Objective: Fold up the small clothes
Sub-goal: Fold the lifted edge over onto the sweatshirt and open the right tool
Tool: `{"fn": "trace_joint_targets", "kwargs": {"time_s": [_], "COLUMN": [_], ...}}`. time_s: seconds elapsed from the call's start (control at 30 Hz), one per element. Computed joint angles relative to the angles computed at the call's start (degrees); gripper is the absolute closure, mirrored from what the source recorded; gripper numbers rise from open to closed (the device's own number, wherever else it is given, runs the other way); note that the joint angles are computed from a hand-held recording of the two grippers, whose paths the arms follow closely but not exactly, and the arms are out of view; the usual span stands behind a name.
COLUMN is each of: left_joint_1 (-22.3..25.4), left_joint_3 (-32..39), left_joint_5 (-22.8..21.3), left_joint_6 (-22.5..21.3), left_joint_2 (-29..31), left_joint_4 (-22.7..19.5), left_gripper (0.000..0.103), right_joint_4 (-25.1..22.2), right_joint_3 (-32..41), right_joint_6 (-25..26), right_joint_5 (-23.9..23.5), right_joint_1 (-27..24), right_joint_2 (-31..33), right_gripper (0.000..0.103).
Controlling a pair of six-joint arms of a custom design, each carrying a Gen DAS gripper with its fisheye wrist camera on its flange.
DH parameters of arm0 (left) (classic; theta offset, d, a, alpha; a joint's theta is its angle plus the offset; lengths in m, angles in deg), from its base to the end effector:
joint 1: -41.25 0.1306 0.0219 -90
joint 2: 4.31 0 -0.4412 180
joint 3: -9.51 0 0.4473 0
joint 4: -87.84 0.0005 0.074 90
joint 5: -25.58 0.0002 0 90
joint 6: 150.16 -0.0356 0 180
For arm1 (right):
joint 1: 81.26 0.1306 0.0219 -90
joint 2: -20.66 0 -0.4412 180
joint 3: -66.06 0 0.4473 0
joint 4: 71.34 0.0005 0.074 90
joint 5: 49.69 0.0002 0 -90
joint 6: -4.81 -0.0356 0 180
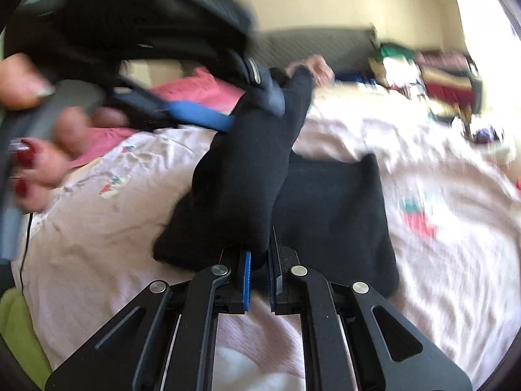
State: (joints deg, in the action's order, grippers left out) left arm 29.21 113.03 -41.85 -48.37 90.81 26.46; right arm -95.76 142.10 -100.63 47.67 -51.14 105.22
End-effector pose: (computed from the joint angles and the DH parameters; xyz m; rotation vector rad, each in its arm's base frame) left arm 0.5525 -0.1323 0.5499 0.1732 2.5104 -0.6638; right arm 0.4472 0.2536 0.4439 -0.2008 2.1488 0.3261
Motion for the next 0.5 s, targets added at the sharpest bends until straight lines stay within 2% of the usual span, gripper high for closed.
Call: {"fn": "trace_joint_targets", "kwargs": {"time_s": [0.1,0.2,0.33,0.43,0.5], "left_joint_1": [1.24,2.74,4.35,5.07,5.33], "left_joint_3": [-0.9,-1.71,-4.33,-6.65,-7.7], "left_joint_5": [-0.67,-2.07,-5.83,-8.12,-8.53], "left_joint_6": [0.21,-0.01,-3.45,-6.15,-7.15], "left_joint_2": [-0.63,-1.56,-3.56,-4.26,-4.18], "left_joint_4": [-0.32,-0.52,0.72,1.27,1.59], "left_gripper": [0.051,0.051,0.051,0.051,0.051], "right_joint_4": [-1.72,-1.14,-0.44,0.22,0.86], "right_joint_3": [-0.7,-2.06,-3.61,-4.36,-4.43], "right_joint_6": [-5.14,-9.44,-13.21,-15.37,-16.52], "right_joint_5": [-2.67,-5.69,-9.92,-11.83,-12.8], "right_joint_1": [-2.01,-3.45,-4.78,-6.14,-7.48], "right_joint_2": [0.58,-0.18,-2.25,-4.69,-6.14], "right_gripper": [0.092,0.08,0.068,0.048,0.047]}}
